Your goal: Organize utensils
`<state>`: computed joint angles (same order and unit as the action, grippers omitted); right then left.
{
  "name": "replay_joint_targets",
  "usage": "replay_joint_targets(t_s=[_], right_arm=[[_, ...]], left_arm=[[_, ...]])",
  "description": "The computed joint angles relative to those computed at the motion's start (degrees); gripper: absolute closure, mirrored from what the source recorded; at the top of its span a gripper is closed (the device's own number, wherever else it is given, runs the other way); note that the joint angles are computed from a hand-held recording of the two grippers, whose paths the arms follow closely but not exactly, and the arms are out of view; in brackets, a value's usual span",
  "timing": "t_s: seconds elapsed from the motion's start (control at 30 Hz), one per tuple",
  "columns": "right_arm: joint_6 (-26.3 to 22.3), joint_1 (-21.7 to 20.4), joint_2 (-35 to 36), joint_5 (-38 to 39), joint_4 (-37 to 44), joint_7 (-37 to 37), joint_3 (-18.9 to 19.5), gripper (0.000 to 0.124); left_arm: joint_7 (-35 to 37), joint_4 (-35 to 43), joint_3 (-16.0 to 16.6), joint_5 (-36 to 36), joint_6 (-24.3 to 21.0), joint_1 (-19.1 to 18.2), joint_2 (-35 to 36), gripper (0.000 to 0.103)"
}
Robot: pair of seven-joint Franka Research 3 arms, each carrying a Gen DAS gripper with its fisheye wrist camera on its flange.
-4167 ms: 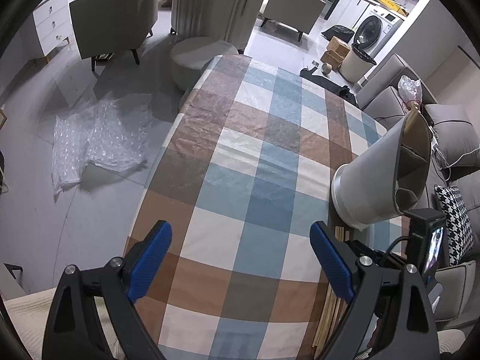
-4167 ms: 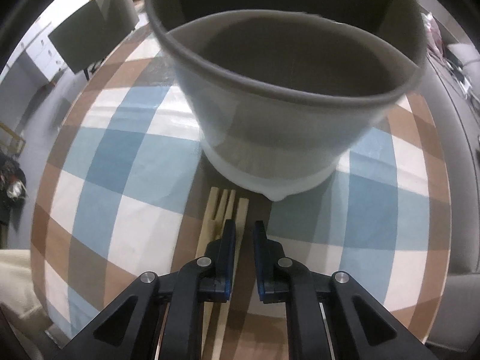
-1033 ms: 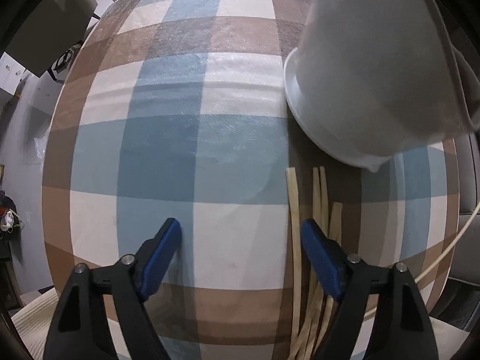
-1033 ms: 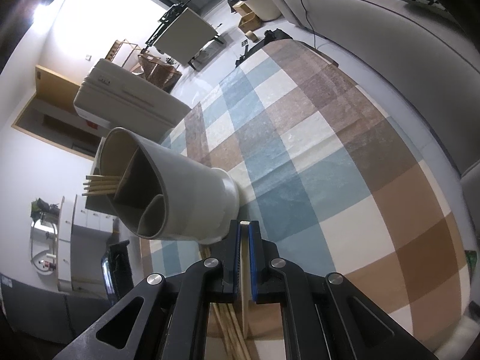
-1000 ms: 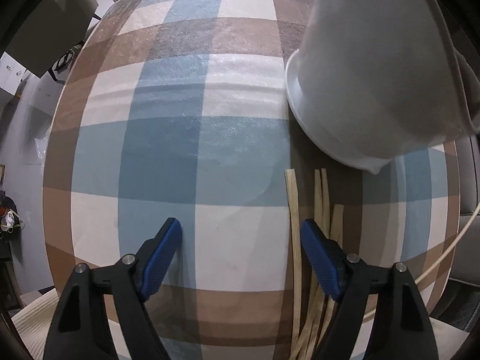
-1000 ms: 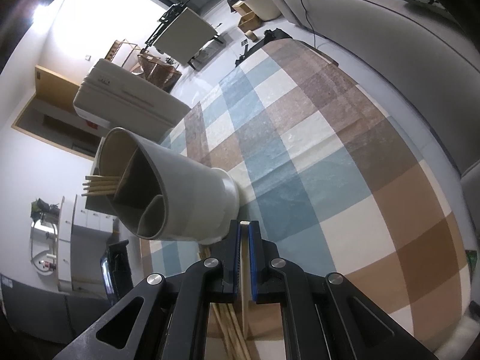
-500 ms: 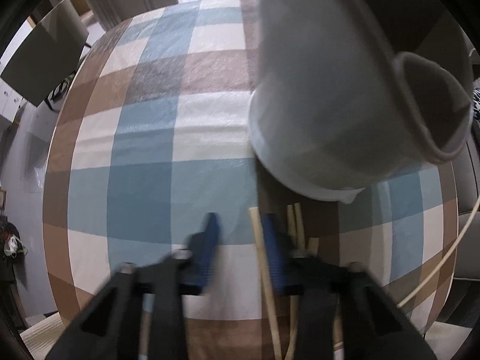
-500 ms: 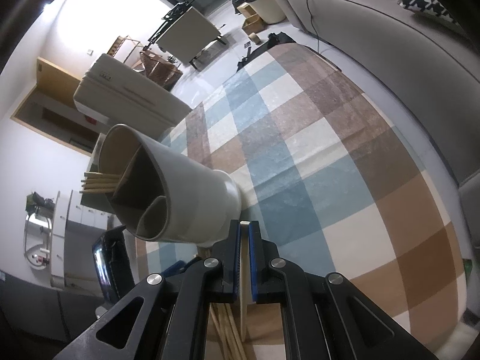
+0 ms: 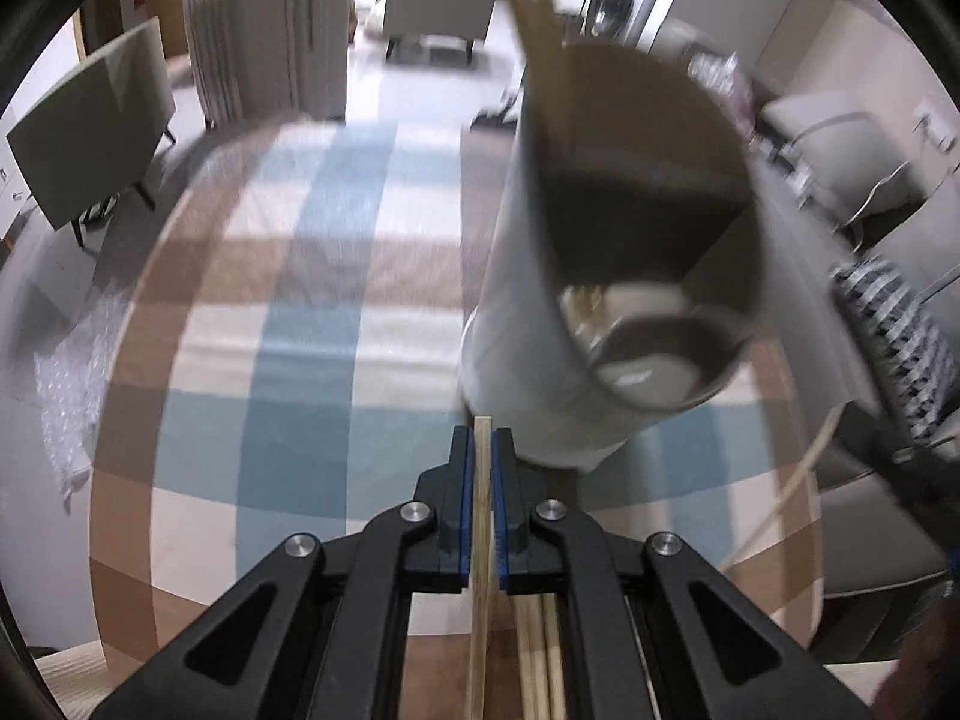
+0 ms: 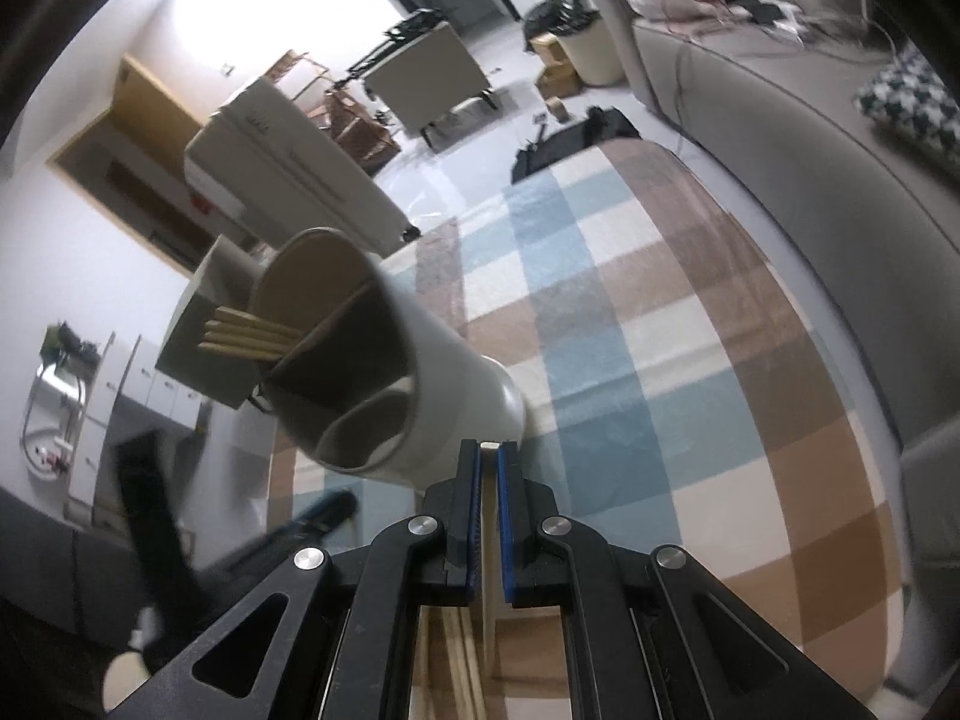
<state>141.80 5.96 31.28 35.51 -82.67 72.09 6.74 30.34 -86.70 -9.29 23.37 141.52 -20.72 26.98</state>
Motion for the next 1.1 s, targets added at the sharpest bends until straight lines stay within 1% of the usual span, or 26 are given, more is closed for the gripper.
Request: replay_joint_targets(t_s=[0.1, 0.13, 0.27, 0.37, 0.43, 0.5, 0.53, 0.57, 0.6, 0.63, 0.73, 0.8, 0.87, 0.93, 1.0, 1.03, 1.1], right_arm=[[2.3, -0.1, -2.0, 0.9, -2.7, -3.6, 0.9, 0.12], [3.1, 0.0, -2.8, 1.2, -3.8, -4.8, 1.1, 0.124], [5.7, 0.5, -5.5, 2.4, -7.3, -8.9, 1.5, 0.124], [7.2, 0.8, -7.3, 3.9, -9.6, -12.3, 1.9, 0.124], [6.9, 1.0, -8.0, 4.6, -10.4, -13.5, 2.0, 0.124], [6.3, 1.1, -8.3, 5.3, -11.0, -13.4, 1.7, 0.124], [5.7, 0.6, -8.3, 6.8, -11.0, -14.1, 2.0, 0.124], [5.3, 0.8, -8.2, 6.4, -11.0, -13.3, 1.4, 0.123], [4.9, 1.4, -8.0, 5.3, -10.8, -11.7, 0.6, 0.121], [3.3, 1.9, -7.1, 3.3, -9.8, -9.5, -0.4, 0.121], [-3.6, 2.9, -3.6, -2.6, -6.0, -3.7, -2.4, 0.121], [-8.7, 3.3, -0.8, -6.4, -3.2, -1.4, -3.0, 0.12], [-12.4, 3.2, 1.4, -8.3, -1.4, -0.5, -2.9, 0.119], [-16.0, 3.7, 3.5, -10.7, 0.5, 0.3, -3.0, 0.118], [-16.7, 4.4, 4.0, -12.6, 0.5, -0.3, -2.9, 0.118], [-16.5, 5.7, 4.0, -15.3, 0.2, -0.7, -3.5, 0.117], [-15.2, 7.5, 3.2, -19.8, -1.2, -4.1, -3.8, 0.112]], left_arm=[[-2.3, -3.4, 0.8, 2.6, 3.8, -0.6, -3.2, 0.102], [-3.5, -4.3, 1.1, 3.8, 4.7, -1.0, -4.0, 0.102], [-8.2, -8.7, 1.8, 9.6, 8.1, -2.2, -7.7, 0.102], [-11.0, -11.1, 2.2, 12.6, 10.8, -1.5, -8.9, 0.102], [-12.1, -11.9, 1.9, 13.2, 10.4, -1.2, -9.8, 0.102], [-12.7, -12.3, 1.5, 13.6, 9.0, -1.0, -10.7, 0.102], [-12.6, -12.7, 1.1, 13.3, 8.3, -0.7, -11.4, 0.102], [-12.9, -13.7, 0.8, 13.2, 8.7, -0.3, -12.3, 0.102], [-13.5, -14.6, 0.6, 13.3, 9.0, -0.1, -13.1, 0.102], [-14.1, -15.5, 0.5, 13.4, 9.4, 0.2, -13.8, 0.102], [-14.3, -18.4, -0.3, 10.9, 11.2, 2.0, -15.4, 0.102], [-14.2, -19.8, -0.6, 9.4, 12.2, 3.0, -15.9, 0.102], [-13.8, -20.7, -0.8, 7.7, 12.8, 3.8, -16.1, 0.102], [-13.5, -21.3, -0.9, 5.3, 14.4, 4.9, -16.0, 0.102], [-13.4, -21.6, -0.7, 4.5, 15.6, 5.4, -16.0, 0.102], [-13.6, -21.6, -0.5, 4.8, 15.7, 5.4, -16.1, 0.102], [-14.0, -22.0, -0.1, 5.6, 16.5, 5.5, -16.5, 0.102]])
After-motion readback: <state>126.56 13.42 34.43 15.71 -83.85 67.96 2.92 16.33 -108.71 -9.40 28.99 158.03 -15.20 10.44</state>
